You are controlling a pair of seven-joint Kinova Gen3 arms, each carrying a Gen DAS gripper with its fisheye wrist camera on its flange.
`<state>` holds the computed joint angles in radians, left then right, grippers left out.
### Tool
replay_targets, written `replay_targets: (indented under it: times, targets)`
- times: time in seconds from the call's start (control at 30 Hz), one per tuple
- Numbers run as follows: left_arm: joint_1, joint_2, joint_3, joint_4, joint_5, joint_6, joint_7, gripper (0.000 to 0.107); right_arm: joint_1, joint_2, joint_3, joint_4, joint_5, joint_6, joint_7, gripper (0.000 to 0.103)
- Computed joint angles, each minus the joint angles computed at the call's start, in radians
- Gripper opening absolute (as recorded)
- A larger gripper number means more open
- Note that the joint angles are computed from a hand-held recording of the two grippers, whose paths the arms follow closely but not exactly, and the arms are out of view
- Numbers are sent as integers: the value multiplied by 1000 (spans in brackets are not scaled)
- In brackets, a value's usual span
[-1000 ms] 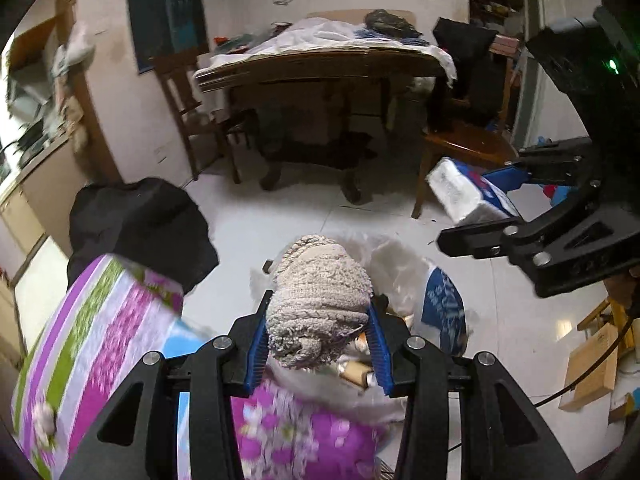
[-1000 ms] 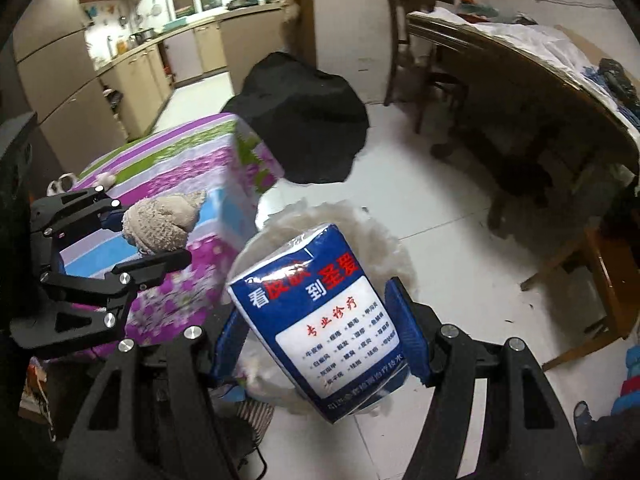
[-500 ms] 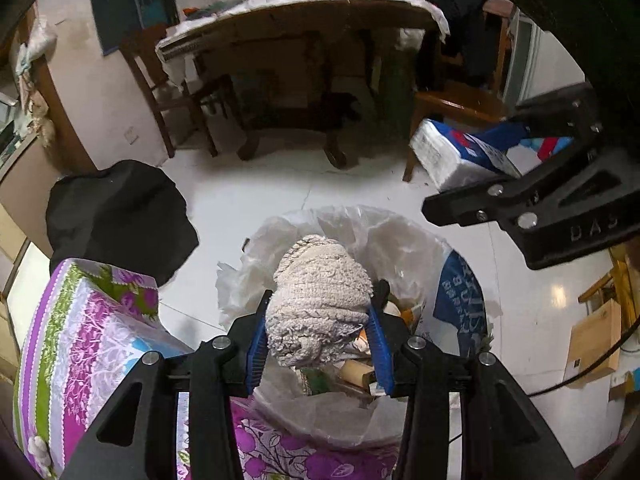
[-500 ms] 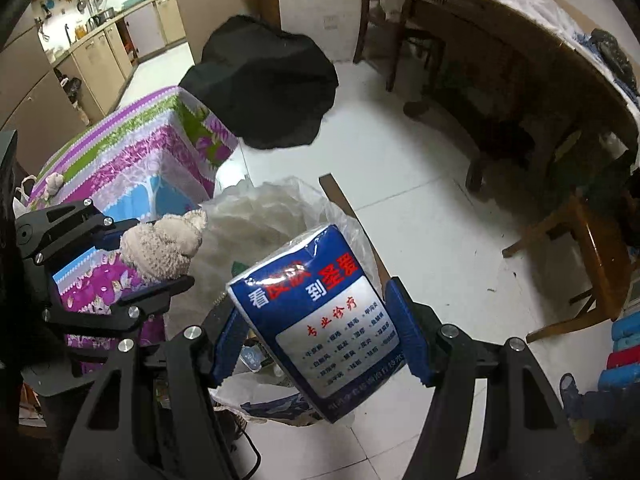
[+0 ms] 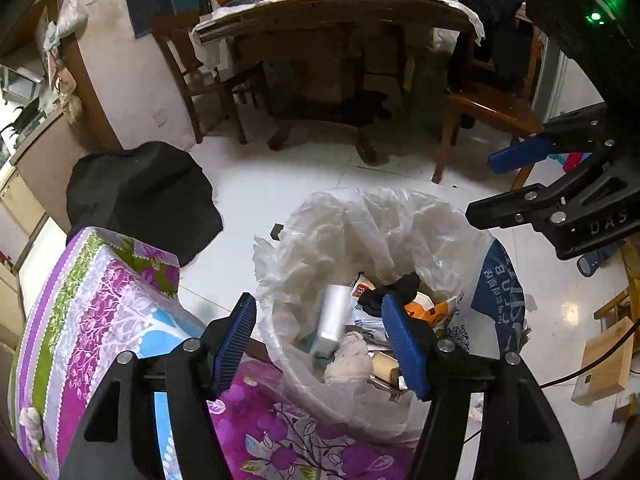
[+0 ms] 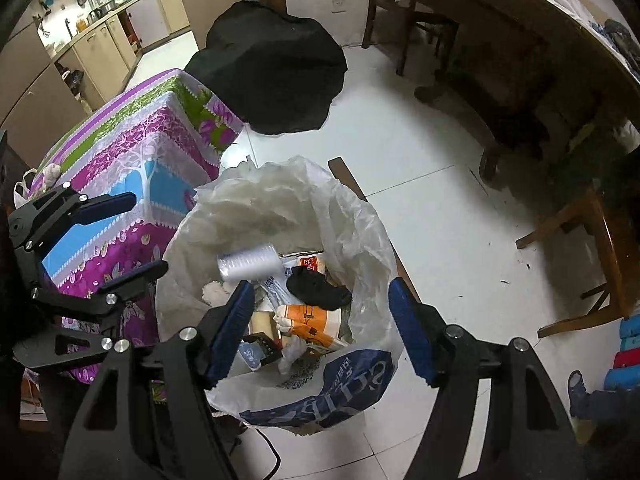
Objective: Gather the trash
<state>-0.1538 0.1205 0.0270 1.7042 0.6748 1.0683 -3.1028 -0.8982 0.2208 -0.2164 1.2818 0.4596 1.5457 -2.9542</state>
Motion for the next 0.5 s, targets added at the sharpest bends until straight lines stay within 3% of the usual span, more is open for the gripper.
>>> replay_targets:
  times: [0.27, 0.3, 0.5]
  targets:
    - [-46, -97, -60, 108, 137, 7, -152, 66, -53, 19, -6, -9, 39, 40, -52, 67]
    - [-50, -109, -72, 120, 156, 11, -168, 66, -73, 19, -8, -3, 57, 42, -79, 71]
    - [-96, -202, -176, 228, 285, 56, -290, 82, -188, 44, -20, -14, 156, 121, -229, 82]
